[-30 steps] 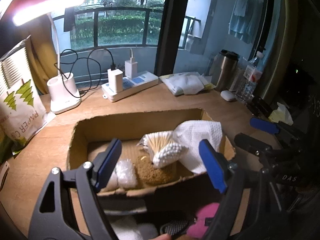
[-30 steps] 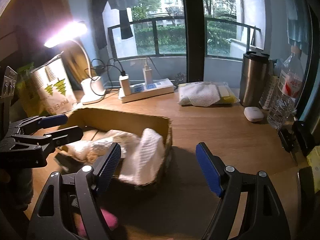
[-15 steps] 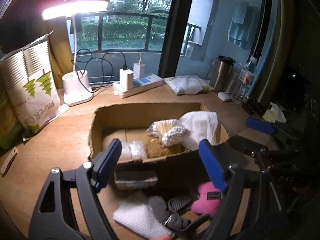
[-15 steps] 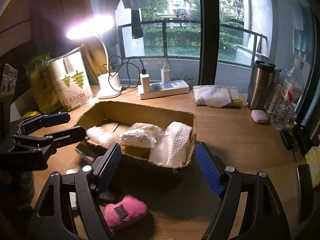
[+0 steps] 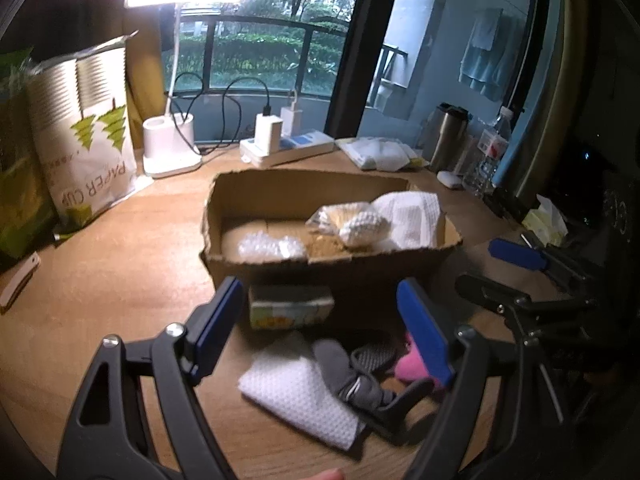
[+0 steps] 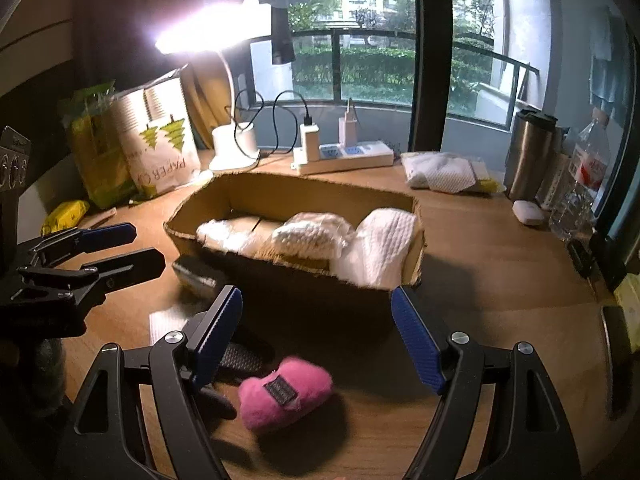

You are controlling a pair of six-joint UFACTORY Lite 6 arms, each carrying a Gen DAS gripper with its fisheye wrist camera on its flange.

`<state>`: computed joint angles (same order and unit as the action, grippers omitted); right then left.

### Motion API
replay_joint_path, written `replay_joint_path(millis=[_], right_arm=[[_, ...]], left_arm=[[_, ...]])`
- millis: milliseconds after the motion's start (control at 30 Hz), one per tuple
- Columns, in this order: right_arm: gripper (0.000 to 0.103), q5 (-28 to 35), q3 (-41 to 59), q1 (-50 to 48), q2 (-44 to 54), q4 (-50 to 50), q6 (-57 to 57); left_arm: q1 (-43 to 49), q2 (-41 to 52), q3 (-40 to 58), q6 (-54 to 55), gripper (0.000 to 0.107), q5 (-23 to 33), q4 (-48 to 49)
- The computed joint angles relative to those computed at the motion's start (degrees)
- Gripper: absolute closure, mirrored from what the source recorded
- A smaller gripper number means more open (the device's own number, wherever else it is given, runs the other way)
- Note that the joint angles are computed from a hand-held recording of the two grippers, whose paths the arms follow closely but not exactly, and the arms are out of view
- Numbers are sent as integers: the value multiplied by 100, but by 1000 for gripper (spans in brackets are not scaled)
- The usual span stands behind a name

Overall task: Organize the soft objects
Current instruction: 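Reach the right tool to the pink plush toy and close on it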

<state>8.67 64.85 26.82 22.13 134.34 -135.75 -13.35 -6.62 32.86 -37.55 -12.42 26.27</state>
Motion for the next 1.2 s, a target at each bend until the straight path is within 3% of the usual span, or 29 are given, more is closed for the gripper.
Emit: replay_joint_path(millis=[233,567,867,933,1033,1200], right_arm=[[23,110,-228,111,174,693,-629],[23,273,-312,33,640,306,-250],[24,477,-69,-100,1112,-1528,1530],[26,625,-55,-173,1172,-1812,1785],[40,821,-97,-281,1157,-2001,1881],[54,931,-221,-449,1090,-1685,1527]], left_arm=[[-10,42,-392,242,26,-217,-283],[-378,567,-482,715,26,-471,-920],[-841,762,-445,1431,26,-490,-1704],[-972,780,-404,1734,26,-468,-2010],[-1129,931,-263,1975,27,-422,-2239],[-1288,1202,-31,2080,30,-353,-2317]])
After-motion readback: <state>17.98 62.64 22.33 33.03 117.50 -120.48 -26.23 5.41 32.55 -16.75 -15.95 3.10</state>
